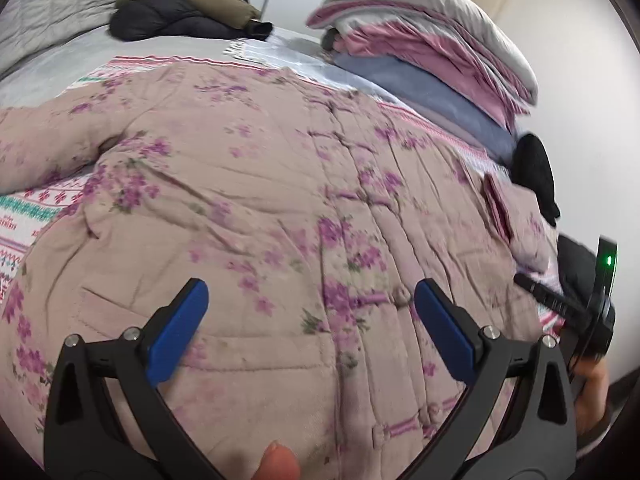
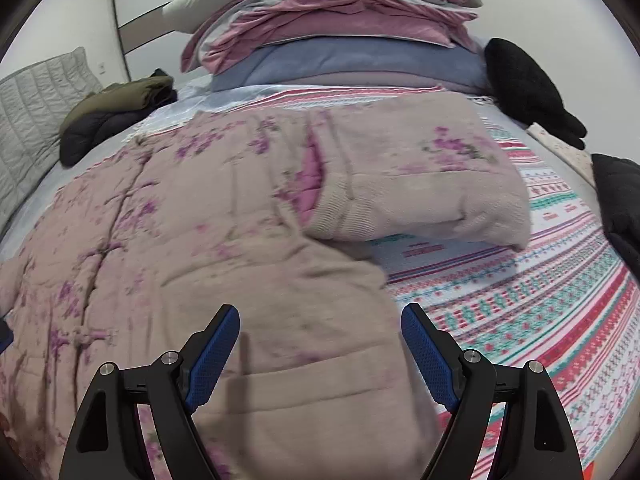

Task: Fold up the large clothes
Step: 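Grasp the other sleeve cuff with the right gripper, pull it outward, release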

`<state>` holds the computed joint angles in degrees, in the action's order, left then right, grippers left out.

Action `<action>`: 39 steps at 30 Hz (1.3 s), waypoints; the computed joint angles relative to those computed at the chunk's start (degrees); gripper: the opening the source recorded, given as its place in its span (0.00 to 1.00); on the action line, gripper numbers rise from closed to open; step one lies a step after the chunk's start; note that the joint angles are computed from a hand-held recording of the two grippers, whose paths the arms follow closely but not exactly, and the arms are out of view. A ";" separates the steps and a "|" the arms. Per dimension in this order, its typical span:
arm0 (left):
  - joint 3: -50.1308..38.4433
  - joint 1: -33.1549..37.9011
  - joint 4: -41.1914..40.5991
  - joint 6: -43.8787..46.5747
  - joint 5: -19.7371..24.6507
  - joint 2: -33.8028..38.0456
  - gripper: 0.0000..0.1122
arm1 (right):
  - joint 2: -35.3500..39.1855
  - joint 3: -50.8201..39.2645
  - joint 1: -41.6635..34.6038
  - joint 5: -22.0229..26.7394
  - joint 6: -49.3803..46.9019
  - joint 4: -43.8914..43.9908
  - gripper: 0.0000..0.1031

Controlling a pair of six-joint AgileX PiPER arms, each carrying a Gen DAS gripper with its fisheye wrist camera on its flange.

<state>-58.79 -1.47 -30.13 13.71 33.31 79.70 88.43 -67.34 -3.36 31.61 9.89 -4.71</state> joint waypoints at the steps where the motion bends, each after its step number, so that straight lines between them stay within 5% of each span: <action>1: -0.11 -0.84 2.23 -1.73 -0.34 -0.01 0.91 | -0.10 -0.20 -0.62 0.18 0.49 -0.86 0.82; 7: -1.38 -6.24 20.34 -14.83 -1.85 0.17 0.91 | -1.17 -2.32 -4.64 2.63 -0.69 -0.55 0.82; 15: -3.57 -5.13 17.71 -10.45 0.30 1.58 0.91 | 1.27 -7.82 -7.86 4.74 -5.03 1.48 0.82; 21: -4.35 -5.16 18.81 -11.65 0.69 3.08 0.91 | 11.74 -16.70 1.25 6.02 -0.96 -10.96 0.81; 24: -4.61 -5.22 19.71 -12.33 1.04 3.33 0.91 | 19.58 -26.17 2.23 10.93 1.40 -12.10 0.79; 26: -5.01 -4.99 19.36 -12.24 1.48 3.65 0.91 | 23.59 -31.67 1.41 14.36 2.65 -12.79 0.63; 27: -5.08 -4.75 18.94 -11.90 1.62 3.67 0.91 | 24.02 -32.76 0.26 14.62 1.51 -10.84 0.29; 28: -5.02 -4.52 18.57 -11.55 1.67 3.57 0.91 | 24.39 -34.54 -1.35 15.93 -0.59 -8.06 0.17; 32: -5.13 -3.77 18.51 -11.12 1.42 4.00 0.91 | 21.88 -38.21 -6.14 18.70 -4.18 -4.96 0.15; 36: -4.98 -3.65 20.25 -12.35 0.73 4.60 0.91 | 20.17 -43.99 -8.15 19.31 1.82 -20.79 0.14; 39: -4.71 -3.60 21.71 -13.02 0.20 4.82 0.91 | 24.42 -56.59 -12.54 23.79 2.94 -27.39 0.12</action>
<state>-63.50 -5.06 -8.42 0.70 33.51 84.52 112.85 -123.93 -15.90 55.39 12.84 -32.09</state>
